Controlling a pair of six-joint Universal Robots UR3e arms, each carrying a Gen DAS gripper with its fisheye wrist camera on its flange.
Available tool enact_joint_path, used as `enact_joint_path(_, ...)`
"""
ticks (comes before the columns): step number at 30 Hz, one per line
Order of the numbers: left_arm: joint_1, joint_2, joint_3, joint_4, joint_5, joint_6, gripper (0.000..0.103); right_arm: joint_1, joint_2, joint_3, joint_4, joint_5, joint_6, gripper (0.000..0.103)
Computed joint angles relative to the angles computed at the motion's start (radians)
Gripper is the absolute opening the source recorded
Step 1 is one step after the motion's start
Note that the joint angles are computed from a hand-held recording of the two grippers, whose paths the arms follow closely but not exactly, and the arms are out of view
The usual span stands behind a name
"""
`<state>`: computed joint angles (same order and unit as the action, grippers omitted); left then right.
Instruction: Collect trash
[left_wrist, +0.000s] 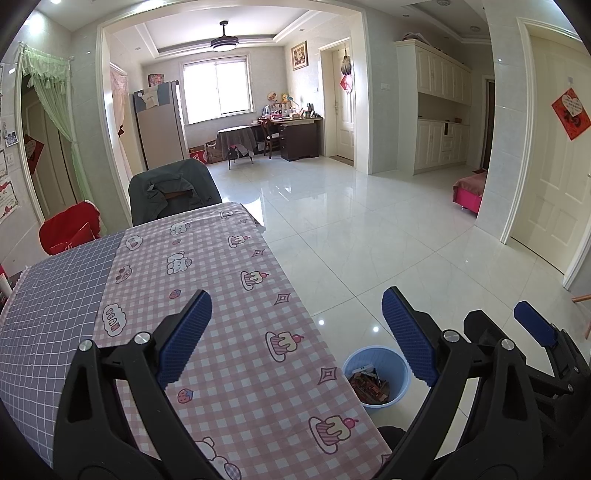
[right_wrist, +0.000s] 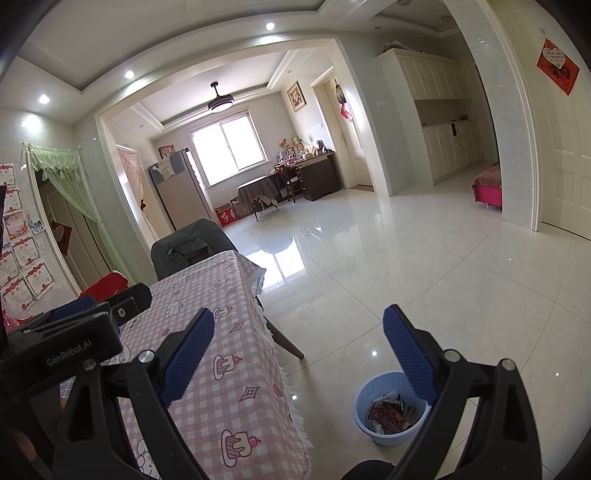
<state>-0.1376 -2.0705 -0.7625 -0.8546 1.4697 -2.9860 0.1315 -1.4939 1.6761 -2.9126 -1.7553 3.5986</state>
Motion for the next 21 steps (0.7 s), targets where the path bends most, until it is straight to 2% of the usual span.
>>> enact_joint_path(21,0.000,-0.007,0.009,-0.002,0.001,0.001,0.092,0.001,0.004,0.001,-0.004,0.000,0.002,0.091)
